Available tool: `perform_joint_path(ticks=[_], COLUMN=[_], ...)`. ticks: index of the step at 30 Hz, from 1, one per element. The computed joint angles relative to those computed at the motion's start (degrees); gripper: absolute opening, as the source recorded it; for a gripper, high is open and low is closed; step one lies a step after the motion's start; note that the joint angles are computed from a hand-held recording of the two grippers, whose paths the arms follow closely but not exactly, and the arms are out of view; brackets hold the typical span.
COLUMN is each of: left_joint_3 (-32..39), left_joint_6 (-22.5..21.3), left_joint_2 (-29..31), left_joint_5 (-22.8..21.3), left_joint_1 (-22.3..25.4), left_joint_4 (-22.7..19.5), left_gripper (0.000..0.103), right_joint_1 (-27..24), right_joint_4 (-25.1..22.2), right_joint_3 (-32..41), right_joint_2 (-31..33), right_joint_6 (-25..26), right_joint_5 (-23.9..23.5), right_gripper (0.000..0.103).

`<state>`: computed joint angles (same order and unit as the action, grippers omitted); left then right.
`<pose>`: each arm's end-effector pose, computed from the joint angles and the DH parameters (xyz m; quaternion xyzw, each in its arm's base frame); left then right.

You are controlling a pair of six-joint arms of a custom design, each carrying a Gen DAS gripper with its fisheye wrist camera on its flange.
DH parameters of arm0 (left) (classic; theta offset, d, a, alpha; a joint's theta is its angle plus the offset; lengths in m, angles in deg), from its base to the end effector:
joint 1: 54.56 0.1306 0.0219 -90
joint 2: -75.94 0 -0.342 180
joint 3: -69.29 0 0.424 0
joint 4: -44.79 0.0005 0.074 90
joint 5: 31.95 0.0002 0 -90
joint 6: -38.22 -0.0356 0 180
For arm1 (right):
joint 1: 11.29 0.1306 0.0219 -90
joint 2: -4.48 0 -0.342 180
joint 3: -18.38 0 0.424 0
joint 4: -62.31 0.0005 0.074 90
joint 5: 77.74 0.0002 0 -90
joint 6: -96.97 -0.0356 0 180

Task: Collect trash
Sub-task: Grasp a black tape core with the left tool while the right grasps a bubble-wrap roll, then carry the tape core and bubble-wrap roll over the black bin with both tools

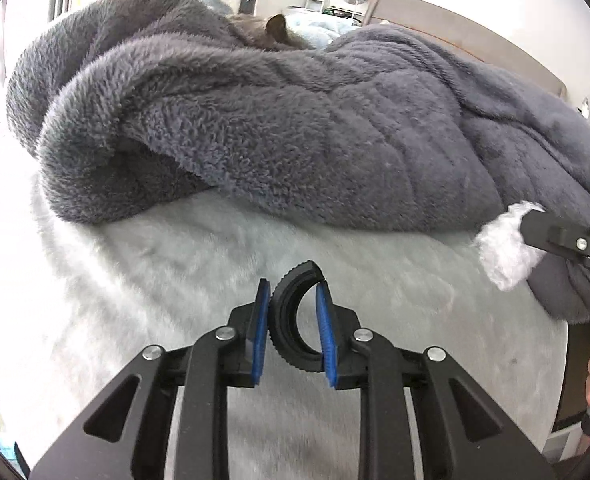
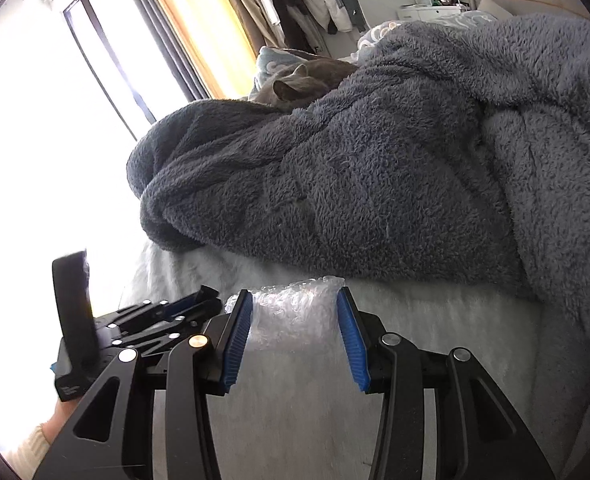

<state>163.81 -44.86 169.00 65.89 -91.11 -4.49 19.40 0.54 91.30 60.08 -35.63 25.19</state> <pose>0.4284 -0.3242 0.4018 0.2618 0.8936 -0.1922 0.3098 0.2717 0.1514 0.4628 0.1384 0.9067 0.1463 0.3706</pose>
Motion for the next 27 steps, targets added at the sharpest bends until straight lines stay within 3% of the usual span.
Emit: perform_joint_path(ticks=[8,18,27], left_joint_3=[-5.0,-13.0,-18.6], left_joint_6=[-2.4,-2.9,-4.0], left_joint_2=[-6.5,-17.5,-27.3], left_joint_5=[-1.6,-1.5,-1.1], left_joint_1=[0.5,5.6,11.0], left_joint_4=[-1.9,-5.1,-7.8], left_gripper=[0.025,0.025,0.025], right_joint_1=[3.0,9.8,20.8], right_joint_4=[-0.3,-2.3,-6.1], right_joint_3=[0.1,2.3,6.0], right_joint_2=[0.6,3.4,8.3], right_joint_6=[-2.8,-7.3,-12.9], right_joint_5=[3.1,9.4,15.8], right_gripper=[0.044,0.044,0.044])
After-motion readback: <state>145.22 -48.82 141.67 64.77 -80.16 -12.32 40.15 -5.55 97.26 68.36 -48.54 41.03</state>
